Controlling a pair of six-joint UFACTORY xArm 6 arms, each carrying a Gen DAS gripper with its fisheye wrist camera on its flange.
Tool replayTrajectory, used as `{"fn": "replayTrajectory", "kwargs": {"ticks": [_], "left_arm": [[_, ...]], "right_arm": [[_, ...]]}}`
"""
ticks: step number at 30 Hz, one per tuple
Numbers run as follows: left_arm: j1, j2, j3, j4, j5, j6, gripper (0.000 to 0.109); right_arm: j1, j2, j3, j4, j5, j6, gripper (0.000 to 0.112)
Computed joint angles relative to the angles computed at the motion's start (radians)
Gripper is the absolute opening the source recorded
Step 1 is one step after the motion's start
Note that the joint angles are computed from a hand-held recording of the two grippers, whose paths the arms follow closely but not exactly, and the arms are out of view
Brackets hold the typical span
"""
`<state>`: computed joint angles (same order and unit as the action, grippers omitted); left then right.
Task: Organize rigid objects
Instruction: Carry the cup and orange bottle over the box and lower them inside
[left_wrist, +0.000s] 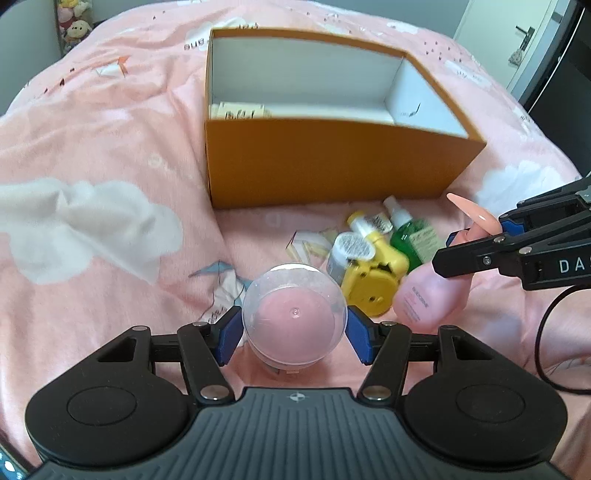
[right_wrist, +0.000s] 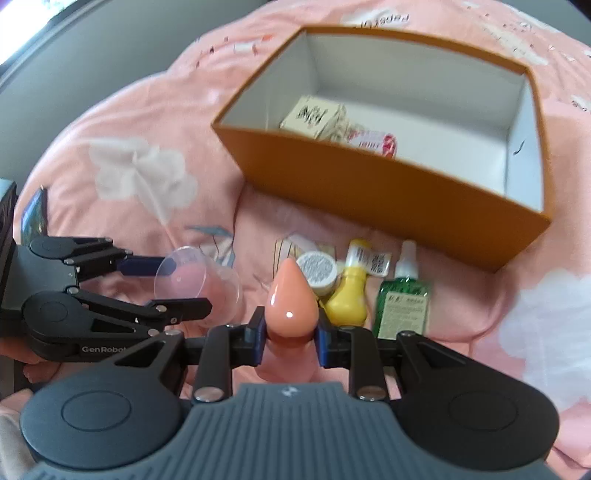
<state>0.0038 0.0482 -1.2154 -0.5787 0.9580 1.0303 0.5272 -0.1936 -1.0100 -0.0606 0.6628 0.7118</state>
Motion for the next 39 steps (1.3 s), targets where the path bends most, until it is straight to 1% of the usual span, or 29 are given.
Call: {"fn": "replayTrajectory", "kwargs": {"ticks": [3,6,10,13,17,21,24,28,32,37,39], "left_arm": [[0.001,-0.004,-0.025,-0.02,0.026,-0.004,0.069],[-0.008,-0.01,-0.044,-0.036,0.033,-0.004,0.069],[-0.015,-0.001,-0.094,-0.075,0.056,-0.001,0.069],[-0.029,0.01,-0.128,-0.1,0.047,0.013,0.069],[-0.054,0.027,-0.176,-0.137,0.025,0.022,0.069],[-0.081,0.05,-0.219,-0.159,-0.004,0.007,0.069],[-0.093,0.083,-0.267,-0.17,-0.001,-0.002,0.069],[-0.099,0.167,-0.391,-0.162,0.053,-0.035,0.069],[-0.12,0.267,-0.524,-0.123,0.073,-0.098,0.069],[-0.143,0.402,-0.683,-0.069,0.169,-0.177,0.069],[-0.159,0.447,-0.73,-0.038,0.201,-0.2,0.069]], "right_arm": [[-0.009,-0.032,0.008,-0.031,-0.009,0.027,0.025],[-0.02,-0.047,0.004,-0.061,-0.022,0.044,0.025],[-0.033,-0.062,-0.015,-0.12,-0.018,0.057,0.025],[-0.046,-0.071,-0.028,-0.162,-0.03,0.064,0.025],[-0.072,-0.081,-0.037,-0.179,-0.074,0.063,0.025],[-0.095,-0.076,-0.064,-0.266,-0.089,0.125,0.025],[-0.119,-0.067,-0.075,-0.283,-0.121,0.142,0.025],[-0.156,-0.034,-0.095,-0.261,-0.155,0.143,0.025],[-0.182,0.014,-0.124,-0.323,-0.132,0.223,0.025],[-0.222,0.06,-0.123,-0.354,-0.127,0.269,0.025],[-0.234,0.075,-0.122,-0.363,-0.106,0.277,0.025]]}}
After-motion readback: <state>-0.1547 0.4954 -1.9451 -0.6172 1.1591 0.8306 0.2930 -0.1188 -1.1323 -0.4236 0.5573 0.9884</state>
